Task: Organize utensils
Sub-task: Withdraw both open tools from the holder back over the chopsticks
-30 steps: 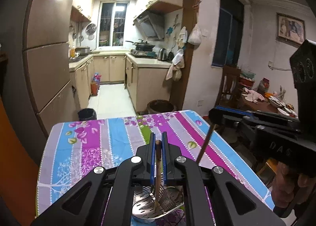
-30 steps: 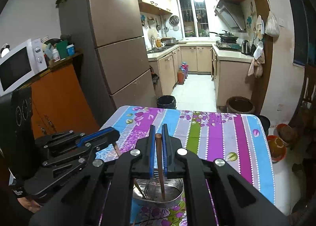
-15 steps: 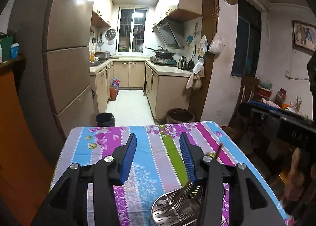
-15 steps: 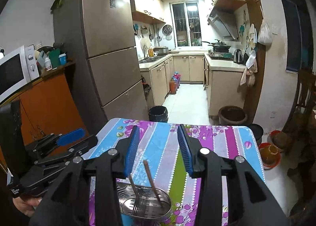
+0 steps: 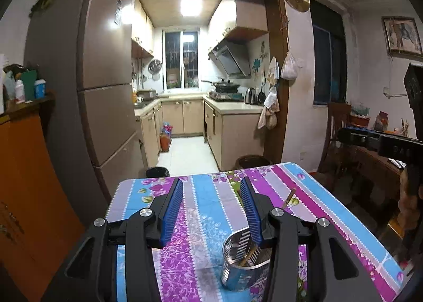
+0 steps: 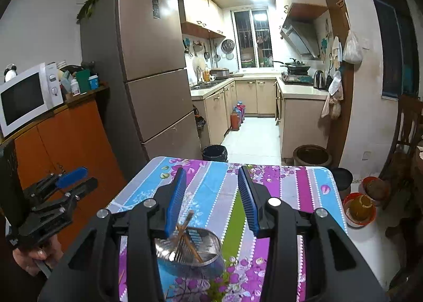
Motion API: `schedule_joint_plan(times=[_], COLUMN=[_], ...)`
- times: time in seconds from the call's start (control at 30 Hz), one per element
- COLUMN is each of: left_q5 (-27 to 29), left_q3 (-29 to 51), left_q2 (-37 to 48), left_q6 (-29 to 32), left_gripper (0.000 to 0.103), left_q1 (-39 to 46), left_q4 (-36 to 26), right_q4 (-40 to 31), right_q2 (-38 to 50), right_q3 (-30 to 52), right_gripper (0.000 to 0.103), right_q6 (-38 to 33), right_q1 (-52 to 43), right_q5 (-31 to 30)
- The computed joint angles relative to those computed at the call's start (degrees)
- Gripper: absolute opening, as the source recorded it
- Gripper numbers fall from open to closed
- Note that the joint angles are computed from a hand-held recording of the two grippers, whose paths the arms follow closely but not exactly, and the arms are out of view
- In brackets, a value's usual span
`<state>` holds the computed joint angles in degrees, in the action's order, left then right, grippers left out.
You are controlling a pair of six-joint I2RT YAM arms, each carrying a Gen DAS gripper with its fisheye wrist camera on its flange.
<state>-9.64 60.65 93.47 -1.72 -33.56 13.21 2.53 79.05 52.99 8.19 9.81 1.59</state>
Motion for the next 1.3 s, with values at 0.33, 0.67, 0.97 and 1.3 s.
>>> schedule_joint_plan(times=[0.33, 0.67, 0.97, 1.3], left_q5=[-3.0, -10.8, -13.5, -17.2], left_q3=[-21.0, -34.6, -46.7, -53.1], left_q2=[-19.1, -30.8, -34.6, -5.6], left_q6=[-2.3, -1.1, -8.8, -23.5], left_gripper=[0.064, 0.064, 0.055, 0.017], left_q1=[-4.1, -11.5, -18.9, -34.2], left_q4=[5.9, 1.0, 0.9, 22.1], right_q4=[1.6, -10.9, -19.1, -8.4], right_q2=[-21.1, -43.1, -48.0, -18.3], right_q3=[-17.1, -29.6, -37.9, -46.2], right_gripper=[0.051, 0.051, 0.051, 0.050], right_q6=[-0.3, 0.6, 11.0, 39.7], right_q1=[1.9, 24.5, 51.8, 69.8], right_q5=[0.6, 20.9, 46.9, 54.0])
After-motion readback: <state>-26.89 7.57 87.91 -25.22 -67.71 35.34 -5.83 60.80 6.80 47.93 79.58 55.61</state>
